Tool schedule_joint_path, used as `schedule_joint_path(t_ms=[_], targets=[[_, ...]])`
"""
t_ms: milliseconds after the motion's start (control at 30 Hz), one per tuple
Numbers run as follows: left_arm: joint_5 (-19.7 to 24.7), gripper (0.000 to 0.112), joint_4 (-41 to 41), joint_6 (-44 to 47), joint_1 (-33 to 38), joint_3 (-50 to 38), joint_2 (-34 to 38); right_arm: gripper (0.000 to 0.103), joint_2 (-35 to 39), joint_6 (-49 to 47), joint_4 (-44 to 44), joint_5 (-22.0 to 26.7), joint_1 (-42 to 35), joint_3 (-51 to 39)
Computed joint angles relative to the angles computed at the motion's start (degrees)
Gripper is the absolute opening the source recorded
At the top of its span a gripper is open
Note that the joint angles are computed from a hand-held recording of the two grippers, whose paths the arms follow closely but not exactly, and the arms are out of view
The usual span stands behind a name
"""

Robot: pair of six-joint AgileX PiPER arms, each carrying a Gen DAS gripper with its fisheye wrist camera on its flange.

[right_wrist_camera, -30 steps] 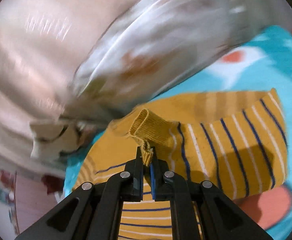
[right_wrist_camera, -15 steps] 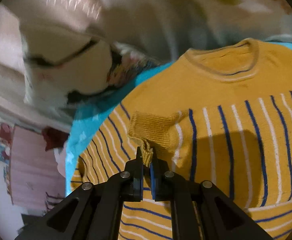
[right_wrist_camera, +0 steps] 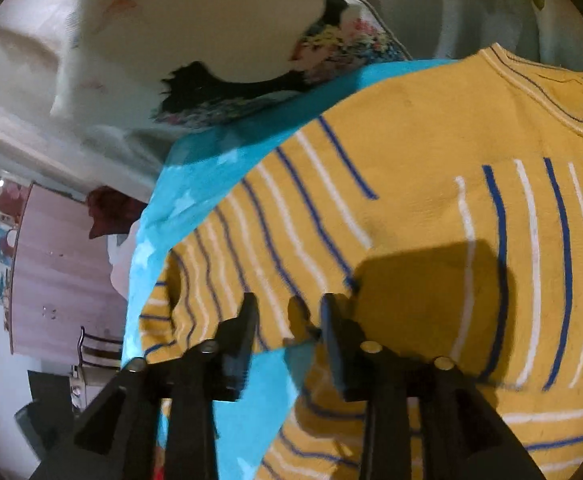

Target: Fold small clothes

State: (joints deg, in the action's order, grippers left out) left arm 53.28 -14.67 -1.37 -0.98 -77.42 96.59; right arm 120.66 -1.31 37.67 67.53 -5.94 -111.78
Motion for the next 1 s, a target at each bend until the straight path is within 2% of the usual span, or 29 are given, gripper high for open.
schedule_joint_path(t_ms=[233, 400, 433, 533, 633, 700, 767, 800, 900, 1000], targets=[[-0.44, 0.062, 0.10, 2.20, -1.98, -0.92, 3.79, 0.044, -9.61, -3.66, 0.48, -1.71, -1.29, 12.43], [-6.05, 0.062, 0.18, 10.08, -7.23, 3.63, -1.25, 0.044, -14.51, -5.23, 0.71, -1.55, -3.71, 19.49], [-6.45, 0.066, 0.43, 12.13, -8.51, 4.15, -1.72, 0.044, -15.17, -5.32, 0.32, -1.48, -4.01, 20.38], [-6.88, 0.067, 5.12, 15.19, -12.82, 4.24, -0.70, 0.045, -16.85, -5.86, 0.04, -1.66, -5.03, 22.98], [-9.33, 0.066, 11.84, 15.00, -16.06, 4.47, 1.05, 0.045, -17.91, -5.75, -0.50, -2.15, -5.98, 25.00], [-9.34, 0.046, 12.47, 16.13, -15.92, 3.61, 2.83, 0.045, -18.37, -5.16, -0.69, -2.35, -6.79, 26.05], [-8.46, 0.014, 10.58, 17.85, -14.49, 1.45, 4.72, 0.045, -18.81, -4.38, -1.25, -2.65, -7.37, 26.75], [-7.09, 0.007, 8.25, 19.48, -13.01, -0.12, 5.43, 0.045, -19.09, -4.19, -1.54, -2.78, -7.59, 27.03], [-1.27, 0.007, -3.89, 22.46, -3.68, -7.22, 8.12, 0.045, -19.89, -3.69, -2.37, -2.92, -8.16, 27.41], [2.82, 0.007, -10.44, 17.97, 6.50, -18.32, 12.70, 0.045, -20.71, -3.23, -2.53, -3.03, -8.61, 27.44]])
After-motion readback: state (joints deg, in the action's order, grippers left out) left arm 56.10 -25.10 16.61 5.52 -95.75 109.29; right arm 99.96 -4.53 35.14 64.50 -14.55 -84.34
